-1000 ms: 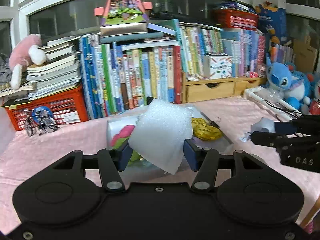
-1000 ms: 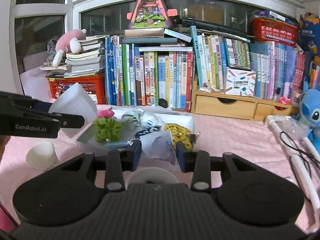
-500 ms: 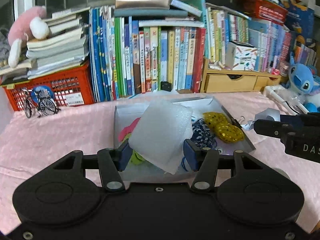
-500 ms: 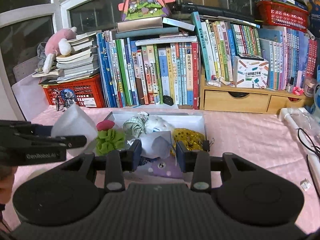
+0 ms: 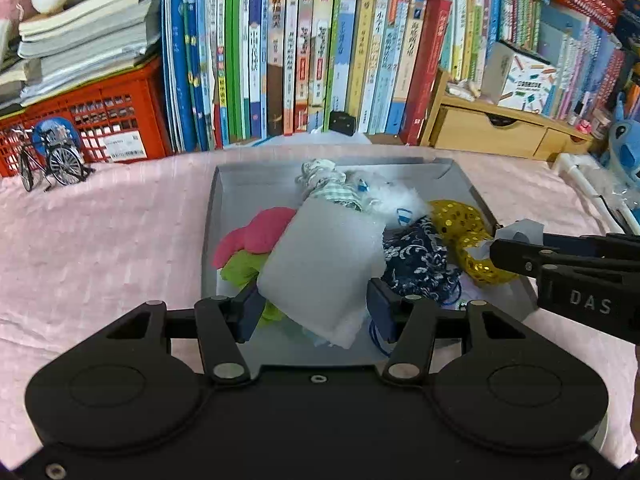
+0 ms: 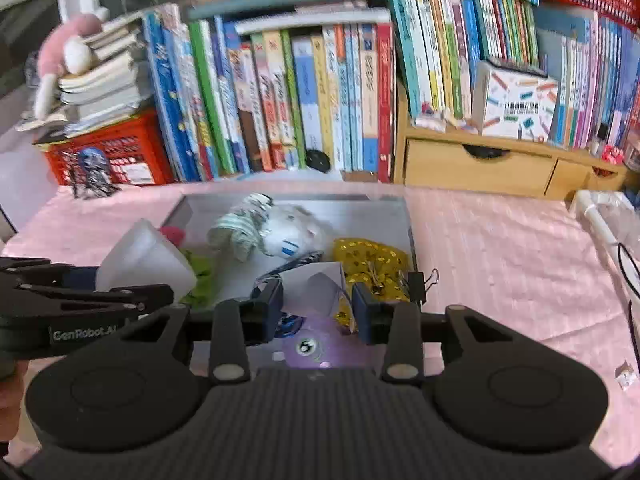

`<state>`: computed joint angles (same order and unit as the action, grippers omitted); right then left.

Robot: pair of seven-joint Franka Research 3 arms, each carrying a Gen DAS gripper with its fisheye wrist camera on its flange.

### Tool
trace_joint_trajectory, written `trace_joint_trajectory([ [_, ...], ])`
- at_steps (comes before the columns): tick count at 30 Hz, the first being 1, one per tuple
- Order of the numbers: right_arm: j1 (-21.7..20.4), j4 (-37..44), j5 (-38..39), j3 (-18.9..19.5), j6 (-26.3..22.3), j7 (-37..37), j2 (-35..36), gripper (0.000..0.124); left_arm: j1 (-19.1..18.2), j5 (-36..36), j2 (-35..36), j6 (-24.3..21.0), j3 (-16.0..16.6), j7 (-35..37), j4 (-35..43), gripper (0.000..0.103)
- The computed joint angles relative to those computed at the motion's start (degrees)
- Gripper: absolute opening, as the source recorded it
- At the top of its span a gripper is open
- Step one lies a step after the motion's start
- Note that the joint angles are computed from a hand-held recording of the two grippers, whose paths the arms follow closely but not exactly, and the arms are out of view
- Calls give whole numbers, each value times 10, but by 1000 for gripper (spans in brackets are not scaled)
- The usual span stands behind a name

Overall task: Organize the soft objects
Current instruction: 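Lower the foam sheet into the tray and open the left tool while the right tool releases the cloth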

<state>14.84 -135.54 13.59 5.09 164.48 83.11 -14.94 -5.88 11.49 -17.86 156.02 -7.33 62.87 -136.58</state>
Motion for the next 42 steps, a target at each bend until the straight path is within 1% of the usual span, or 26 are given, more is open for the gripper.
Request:
trace_joint_trajectory([
  [4, -7, 35, -11, 3, -27, 23, 36, 44, 4, 2, 26, -8, -3, -3, 19, 53],
  [9, -12, 63, -49, 8, -41, 57, 69, 44, 7, 14, 50, -13, -7, -6, 37, 53],
  [14, -8, 82, -55, -1, -55, 71, 93, 43, 8, 21, 67, -16, -9, -10, 48, 53],
  [25, 2, 106, -48, -7, -68, 63, 117, 43, 12, 45, 87, -22, -14, -28, 62, 53],
  [35, 9, 117, -42, -7, -72, 54, 130, 43, 12, 47, 100, -22, -12, -29, 72, 54],
  [39, 9, 119, -34, -9, -72, 46, 133, 45, 11, 39, 101, -18, -10, -25, 71, 54],
  [40, 9, 118, -32, -9, -70, 43, 133, 47, 12, 42, 100, -16, -10, -29, 69, 54],
  [41, 8, 116, -43, -9, -65, 51, 132, 57, 13, 46, 99, -14, -11, -32, 68, 55],
  [42, 7, 113, -54, -9, -60, 58, 131, 59, 14, 49, 98, -12, -11, -34, 67, 58],
])
